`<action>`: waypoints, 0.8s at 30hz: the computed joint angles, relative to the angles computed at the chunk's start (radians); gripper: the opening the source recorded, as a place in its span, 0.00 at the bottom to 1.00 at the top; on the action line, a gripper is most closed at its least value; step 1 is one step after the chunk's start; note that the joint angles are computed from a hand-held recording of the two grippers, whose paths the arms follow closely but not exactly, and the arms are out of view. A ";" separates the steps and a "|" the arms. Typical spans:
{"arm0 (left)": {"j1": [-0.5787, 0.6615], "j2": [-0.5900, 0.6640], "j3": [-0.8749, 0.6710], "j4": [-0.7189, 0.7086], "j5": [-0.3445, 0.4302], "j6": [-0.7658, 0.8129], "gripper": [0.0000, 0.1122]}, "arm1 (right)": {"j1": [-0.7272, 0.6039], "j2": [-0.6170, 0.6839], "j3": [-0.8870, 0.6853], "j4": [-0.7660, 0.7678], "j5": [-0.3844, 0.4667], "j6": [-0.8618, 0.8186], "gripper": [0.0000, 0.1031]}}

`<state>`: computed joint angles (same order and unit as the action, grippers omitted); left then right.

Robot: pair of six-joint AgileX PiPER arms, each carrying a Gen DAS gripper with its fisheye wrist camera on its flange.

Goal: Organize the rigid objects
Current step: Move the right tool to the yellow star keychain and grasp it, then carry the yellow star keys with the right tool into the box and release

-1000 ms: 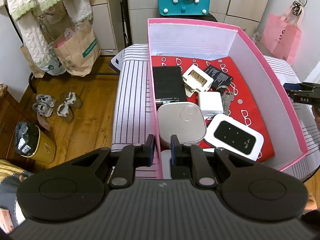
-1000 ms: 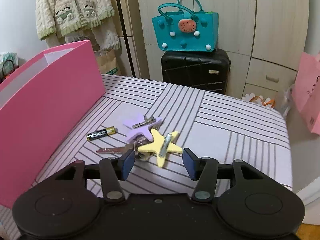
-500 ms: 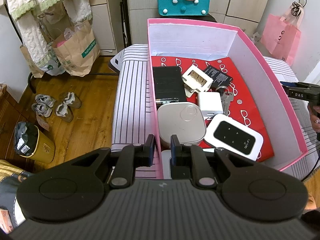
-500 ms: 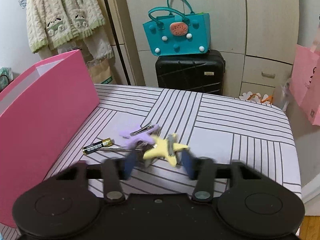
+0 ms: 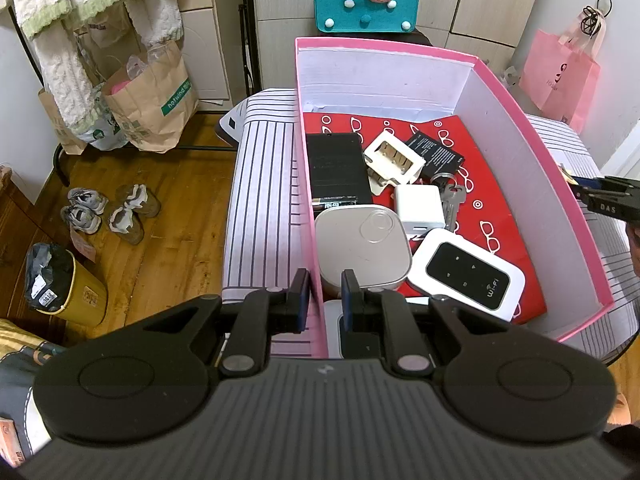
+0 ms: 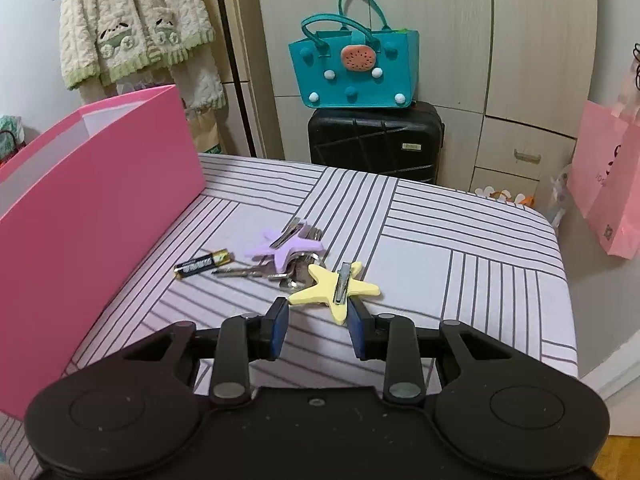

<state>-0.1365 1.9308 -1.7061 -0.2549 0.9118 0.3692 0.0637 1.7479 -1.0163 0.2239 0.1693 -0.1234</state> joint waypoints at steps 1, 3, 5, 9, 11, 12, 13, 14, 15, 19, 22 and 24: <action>-0.001 0.001 -0.001 0.001 0.000 -0.001 0.13 | 0.003 -0.009 0.005 -0.020 0.006 0.015 0.35; 0.001 0.000 0.000 -0.002 0.001 0.002 0.13 | 0.010 -0.025 0.013 -0.055 0.016 0.047 0.35; 0.001 -0.001 0.002 -0.004 -0.001 0.001 0.13 | 0.018 -0.044 0.022 -0.091 0.023 0.077 0.35; -0.002 0.001 0.005 -0.008 -0.011 0.000 0.13 | 0.031 -0.082 0.041 -0.127 0.027 0.110 0.35; -0.003 0.005 0.002 -0.010 -0.013 -0.001 0.13 | 0.042 -0.101 0.043 -0.159 0.038 0.140 0.35; -0.002 0.005 0.005 -0.014 -0.016 0.000 0.13 | 0.049 -0.109 0.043 -0.184 0.042 0.164 0.35; -0.002 0.005 0.007 -0.015 -0.020 0.000 0.13 | 0.057 -0.122 0.042 -0.189 0.049 0.167 0.35; -0.001 0.003 0.012 -0.016 -0.024 0.004 0.13 | 0.064 -0.134 0.041 -0.187 0.055 0.164 0.35; -0.001 0.000 0.017 -0.016 -0.028 0.007 0.13 | 0.072 -0.150 0.037 -0.173 0.068 0.146 0.35; 0.002 -0.001 0.018 -0.013 -0.026 0.017 0.12 | 0.113 -0.199 0.006 -0.138 0.102 0.084 0.35; 0.002 0.003 0.010 -0.008 -0.020 0.025 0.10 | 0.151 -0.219 -0.036 -0.100 0.131 0.031 0.35; 0.004 0.001 0.013 -0.008 -0.021 0.038 0.10 | 0.177 -0.219 -0.077 -0.062 0.158 -0.017 0.35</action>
